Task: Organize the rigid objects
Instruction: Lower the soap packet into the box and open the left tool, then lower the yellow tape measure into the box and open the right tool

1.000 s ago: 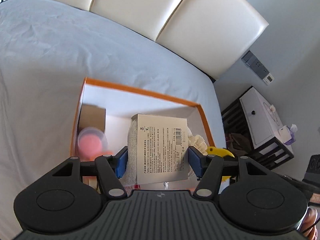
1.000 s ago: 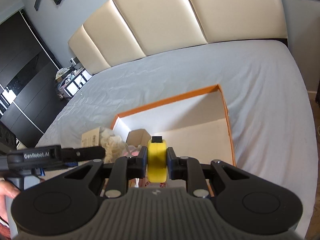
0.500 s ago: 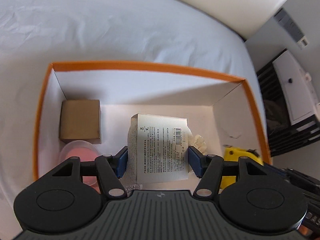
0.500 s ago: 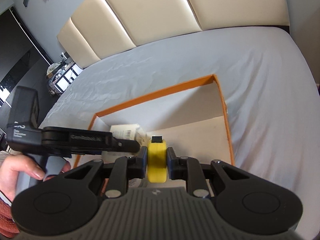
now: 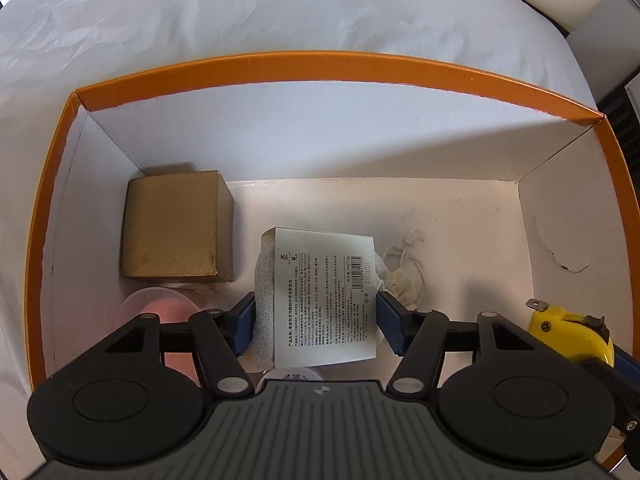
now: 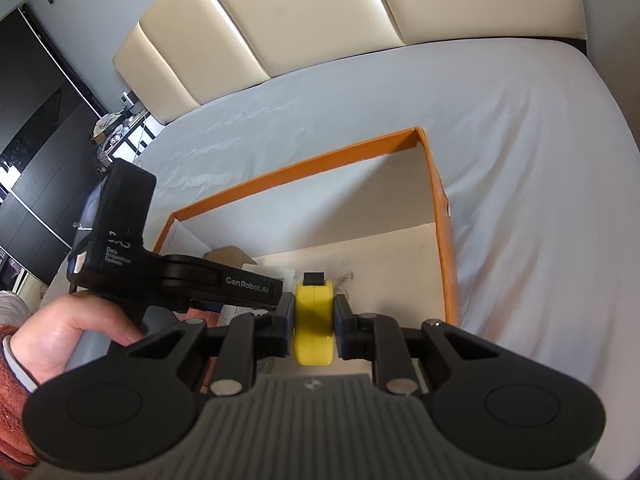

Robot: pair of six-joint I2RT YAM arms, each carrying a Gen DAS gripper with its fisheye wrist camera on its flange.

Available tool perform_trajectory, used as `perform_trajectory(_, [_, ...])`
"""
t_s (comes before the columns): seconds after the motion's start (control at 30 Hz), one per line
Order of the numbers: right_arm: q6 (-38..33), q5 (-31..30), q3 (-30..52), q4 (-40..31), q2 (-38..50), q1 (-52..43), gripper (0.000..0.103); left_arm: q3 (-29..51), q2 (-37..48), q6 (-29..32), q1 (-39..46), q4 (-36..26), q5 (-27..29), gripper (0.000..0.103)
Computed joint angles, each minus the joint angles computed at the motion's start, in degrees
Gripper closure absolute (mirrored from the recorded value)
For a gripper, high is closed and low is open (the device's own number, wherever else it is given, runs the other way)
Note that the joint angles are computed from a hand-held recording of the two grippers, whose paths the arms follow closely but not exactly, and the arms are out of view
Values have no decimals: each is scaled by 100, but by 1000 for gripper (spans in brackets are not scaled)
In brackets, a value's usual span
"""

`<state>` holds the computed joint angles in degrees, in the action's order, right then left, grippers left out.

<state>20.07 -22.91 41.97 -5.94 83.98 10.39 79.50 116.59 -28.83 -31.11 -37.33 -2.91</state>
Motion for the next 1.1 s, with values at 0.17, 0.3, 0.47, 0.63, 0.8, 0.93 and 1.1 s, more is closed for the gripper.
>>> perform_trajectory(0.17, [-29, -21, 94, -12, 132, -4, 84, 12, -22, 40, -50, -60, -161, 25])
perform_trajectory(0.3, [-65, 5, 199, -72, 222, 26, 84, -81, -223, 184, -89, -8, -441, 23])
perform_trajectory(0.47, [-46, 127, 425, -140, 411, 145, 84, -931, -1385, 438, -23, 640, -277, 24])
perform_trajectory(0.63, [75, 372, 833, -110, 767, 432, 84, -1832, -2620, 572, 172, 1261, -486, 24])
perform_trajectory(0.8, [588, 547, 1416, 98, 1366, 751, 84, -2899, -3543, 209, 622, 2278, -703, 26])
perform_trajectory(0.93, [1117, 534, 2033, 114, 2000, 950, 84, -3126, -3400, 271, 1093, 2673, -619, 29])
perform_trajectory(1.1, [1252, 912, 2857, -52, 2735, 1293, 84, -3333, -3125, 141, 1654, 2954, 28, 36])
